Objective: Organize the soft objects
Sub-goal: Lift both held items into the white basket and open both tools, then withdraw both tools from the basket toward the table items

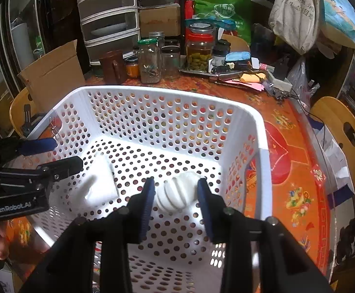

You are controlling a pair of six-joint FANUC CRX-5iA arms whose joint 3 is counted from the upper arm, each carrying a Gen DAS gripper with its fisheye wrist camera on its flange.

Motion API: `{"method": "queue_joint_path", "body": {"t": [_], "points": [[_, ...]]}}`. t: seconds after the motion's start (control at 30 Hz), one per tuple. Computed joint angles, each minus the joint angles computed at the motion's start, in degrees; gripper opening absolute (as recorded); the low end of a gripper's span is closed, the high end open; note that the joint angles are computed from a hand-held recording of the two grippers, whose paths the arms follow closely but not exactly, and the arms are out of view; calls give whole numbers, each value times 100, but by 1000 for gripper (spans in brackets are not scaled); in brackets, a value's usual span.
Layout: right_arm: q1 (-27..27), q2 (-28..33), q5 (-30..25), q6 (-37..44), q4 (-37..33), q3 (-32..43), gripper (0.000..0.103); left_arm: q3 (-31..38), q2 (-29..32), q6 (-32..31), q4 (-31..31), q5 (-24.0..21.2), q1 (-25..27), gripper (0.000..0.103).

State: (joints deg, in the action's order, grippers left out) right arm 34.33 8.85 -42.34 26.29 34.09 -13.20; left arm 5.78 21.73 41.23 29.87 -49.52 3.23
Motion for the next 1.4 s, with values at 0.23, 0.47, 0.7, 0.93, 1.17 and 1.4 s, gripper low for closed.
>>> {"method": "queue_joint_path", "body": {"t": [0.23,0.47,0.7,0.93,1.17,1.4], "points": [[38,-245,162,-417,387,-284,70,-393,-357,-497,490,124,165,84],[128,-449,179,-647,606,-488,97,-702,-748,-868,776,225,389,87],[265,-751,207,-1093,1001,-827,103,-1143,-1149,-1353,1228,200,685,89],[517,-1177,112,-1581,1440,-1265,103,-1845,-1772,-2080,1880,-48,1176,90],[933,-1742,-95,-2287,1931,-1833,103,-2552,-2346,-2813,2357,-420,1718,90],[1482,-2275,-240,-2796,2219,-2373,103,-3203,-2754,-3387,2705,-690,2228,91]]}}
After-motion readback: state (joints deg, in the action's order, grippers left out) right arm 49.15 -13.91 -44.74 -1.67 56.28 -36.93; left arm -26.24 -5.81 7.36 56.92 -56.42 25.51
